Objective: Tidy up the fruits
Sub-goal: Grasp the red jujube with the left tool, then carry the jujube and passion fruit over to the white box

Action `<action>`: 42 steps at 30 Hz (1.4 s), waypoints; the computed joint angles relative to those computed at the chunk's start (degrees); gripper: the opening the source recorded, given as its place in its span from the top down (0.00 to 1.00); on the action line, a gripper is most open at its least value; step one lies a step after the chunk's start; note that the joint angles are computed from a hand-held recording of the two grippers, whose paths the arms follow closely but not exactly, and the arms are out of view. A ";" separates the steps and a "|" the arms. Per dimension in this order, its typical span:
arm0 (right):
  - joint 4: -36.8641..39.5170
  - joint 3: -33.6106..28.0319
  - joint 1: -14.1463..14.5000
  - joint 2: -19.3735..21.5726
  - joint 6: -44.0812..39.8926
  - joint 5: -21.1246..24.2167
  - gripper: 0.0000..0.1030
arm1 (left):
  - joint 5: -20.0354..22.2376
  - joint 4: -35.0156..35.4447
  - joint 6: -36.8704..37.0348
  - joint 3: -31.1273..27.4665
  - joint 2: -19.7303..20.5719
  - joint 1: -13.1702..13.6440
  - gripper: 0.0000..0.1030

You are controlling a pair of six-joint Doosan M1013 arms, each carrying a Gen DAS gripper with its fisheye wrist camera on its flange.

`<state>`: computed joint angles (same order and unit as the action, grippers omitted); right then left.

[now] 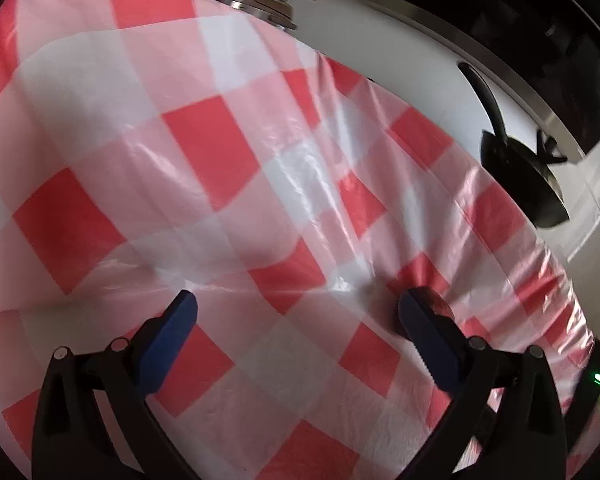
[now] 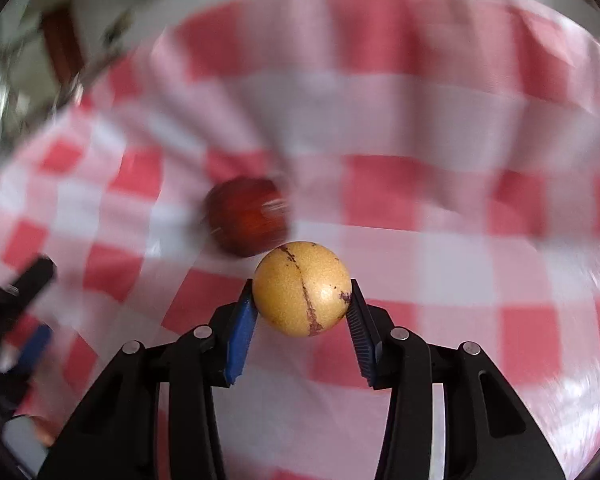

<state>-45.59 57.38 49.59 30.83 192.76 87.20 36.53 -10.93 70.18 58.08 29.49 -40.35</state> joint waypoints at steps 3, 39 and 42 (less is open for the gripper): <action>-3.70 4.74 2.02 -2.69 10.70 5.40 0.58 | 0.63 0.73 2.84 -0.56 0.17 -0.72 0.02; -15.40 15.15 5.65 -8.31 34.21 15.52 0.57 | 20.00 14.61 7.62 -22.48 13.03 -8.55 0.43; -15.44 14.99 5.55 -8.16 33.71 15.69 0.57 | 16.94 13.43 7.52 -18.51 10.79 -8.12 0.43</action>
